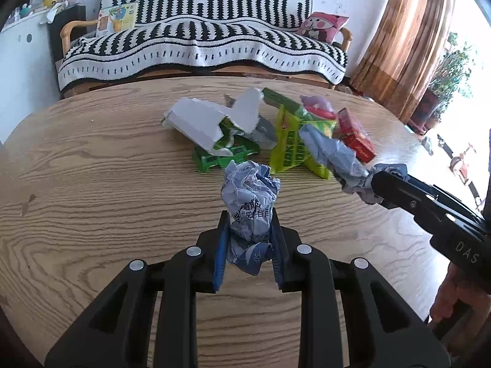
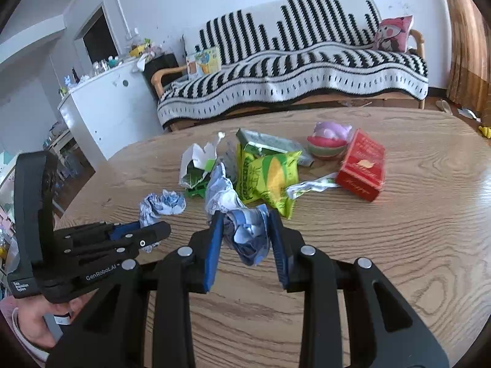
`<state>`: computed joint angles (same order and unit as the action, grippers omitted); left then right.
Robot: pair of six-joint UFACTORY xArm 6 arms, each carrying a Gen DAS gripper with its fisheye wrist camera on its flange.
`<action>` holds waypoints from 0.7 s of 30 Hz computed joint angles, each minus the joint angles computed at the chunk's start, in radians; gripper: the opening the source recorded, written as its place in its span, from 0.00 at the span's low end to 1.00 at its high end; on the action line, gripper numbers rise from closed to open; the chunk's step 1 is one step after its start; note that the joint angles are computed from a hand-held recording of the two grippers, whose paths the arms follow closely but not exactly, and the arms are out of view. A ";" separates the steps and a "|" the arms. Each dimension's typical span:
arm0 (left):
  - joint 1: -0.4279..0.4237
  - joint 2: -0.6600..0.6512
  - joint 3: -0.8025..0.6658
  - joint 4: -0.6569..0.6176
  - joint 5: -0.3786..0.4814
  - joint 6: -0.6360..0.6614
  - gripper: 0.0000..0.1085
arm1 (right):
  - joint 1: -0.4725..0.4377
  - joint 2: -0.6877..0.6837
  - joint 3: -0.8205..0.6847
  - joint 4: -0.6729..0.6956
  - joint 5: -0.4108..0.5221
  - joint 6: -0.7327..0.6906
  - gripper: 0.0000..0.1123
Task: Collect trash
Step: 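Carry the foil ball and blue paper over the black bin with both grippers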
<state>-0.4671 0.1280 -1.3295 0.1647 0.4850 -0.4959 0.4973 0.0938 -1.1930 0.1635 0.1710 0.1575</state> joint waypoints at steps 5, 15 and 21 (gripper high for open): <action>-0.057 -0.030 -0.008 0.028 -0.020 -0.023 0.22 | -0.030 -0.215 0.234 -0.063 -0.096 0.113 0.28; -0.362 0.089 -0.217 -0.227 0.055 0.240 0.22 | -0.336 -1.002 0.772 -0.249 0.146 0.337 0.28; -0.547 0.344 -0.493 -0.347 0.243 0.358 0.22 | -0.619 -1.462 1.008 -0.033 0.530 0.109 0.28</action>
<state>-1.0139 0.4725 -1.8227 -0.1828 0.7281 -0.1378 -0.1216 -1.3682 -0.1853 0.1304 0.7009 0.2663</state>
